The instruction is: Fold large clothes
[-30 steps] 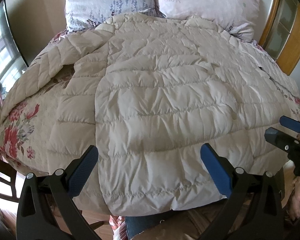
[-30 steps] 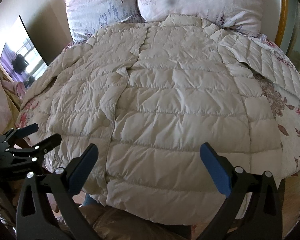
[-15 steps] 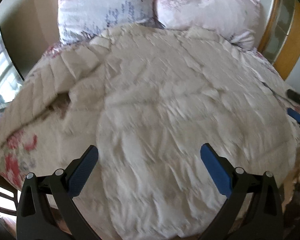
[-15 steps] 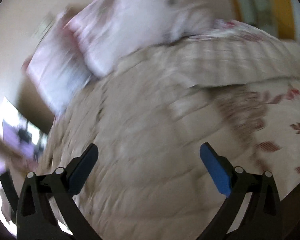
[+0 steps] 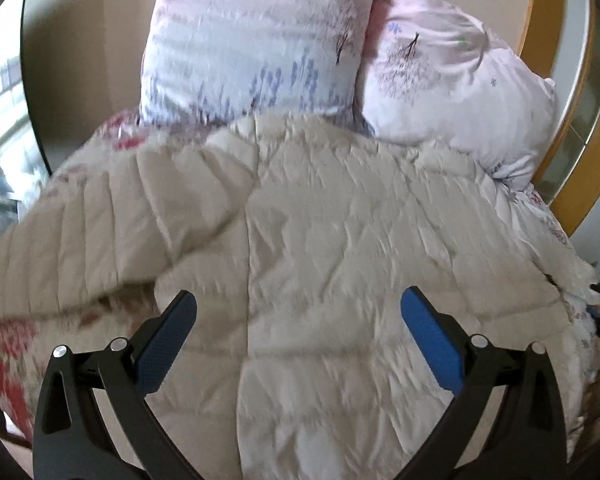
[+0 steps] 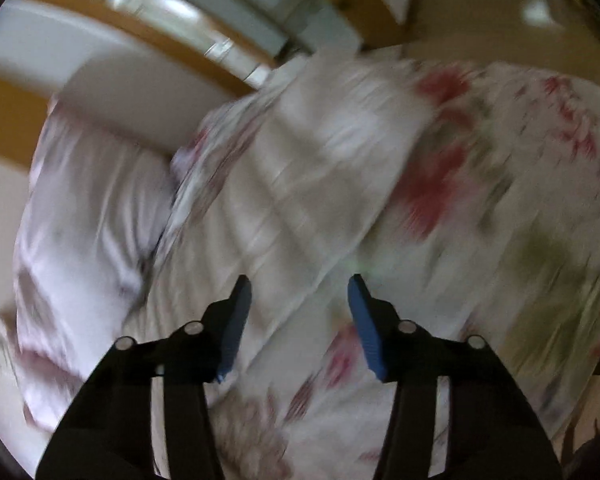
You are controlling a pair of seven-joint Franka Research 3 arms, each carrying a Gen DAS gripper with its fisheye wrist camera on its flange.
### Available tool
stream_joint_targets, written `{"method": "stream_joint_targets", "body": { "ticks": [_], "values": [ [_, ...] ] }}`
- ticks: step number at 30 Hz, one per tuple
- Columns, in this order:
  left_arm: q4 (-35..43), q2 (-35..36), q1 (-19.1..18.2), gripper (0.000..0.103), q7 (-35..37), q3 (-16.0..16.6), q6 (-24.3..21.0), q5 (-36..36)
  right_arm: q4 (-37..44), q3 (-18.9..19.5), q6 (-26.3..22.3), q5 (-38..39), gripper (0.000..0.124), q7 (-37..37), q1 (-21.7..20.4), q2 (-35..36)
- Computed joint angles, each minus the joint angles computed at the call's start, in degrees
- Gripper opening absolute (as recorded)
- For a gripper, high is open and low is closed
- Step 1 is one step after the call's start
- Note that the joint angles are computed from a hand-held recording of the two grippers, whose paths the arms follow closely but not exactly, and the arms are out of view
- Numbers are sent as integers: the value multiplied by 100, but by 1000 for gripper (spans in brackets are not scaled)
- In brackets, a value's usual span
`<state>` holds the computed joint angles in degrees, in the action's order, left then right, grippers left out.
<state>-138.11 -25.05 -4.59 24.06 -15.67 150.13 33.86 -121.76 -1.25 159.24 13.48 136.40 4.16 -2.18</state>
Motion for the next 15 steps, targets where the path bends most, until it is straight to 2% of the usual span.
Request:
{"method": "stream_joint_targets", "body": {
  "ticks": [2,5,7,10,14,15],
  "values": [
    [25,69,102,102,-11,-32,205,241,-31,-89,107,213,38,-61,-73,51],
    [-2,170,243,102,-108,3,722,469,-4,-144,164,400,34,-104,-142,113],
    [-99,204,383,102,-287,10,1245,628,20,-164,99,8,34,187,-207,116],
    [-192,340,242,102,-6,270,1810,288,57,-184,28,-607,34,693,-293,108],
    [-226,442,191,102,365,327,1945,-123,153,-159,-13,-1916,33,1763,-353,189],
    [-241,453,197,102,418,318,1975,-195,147,-173,-60,-2028,27,1816,-350,182]
  ]
}}
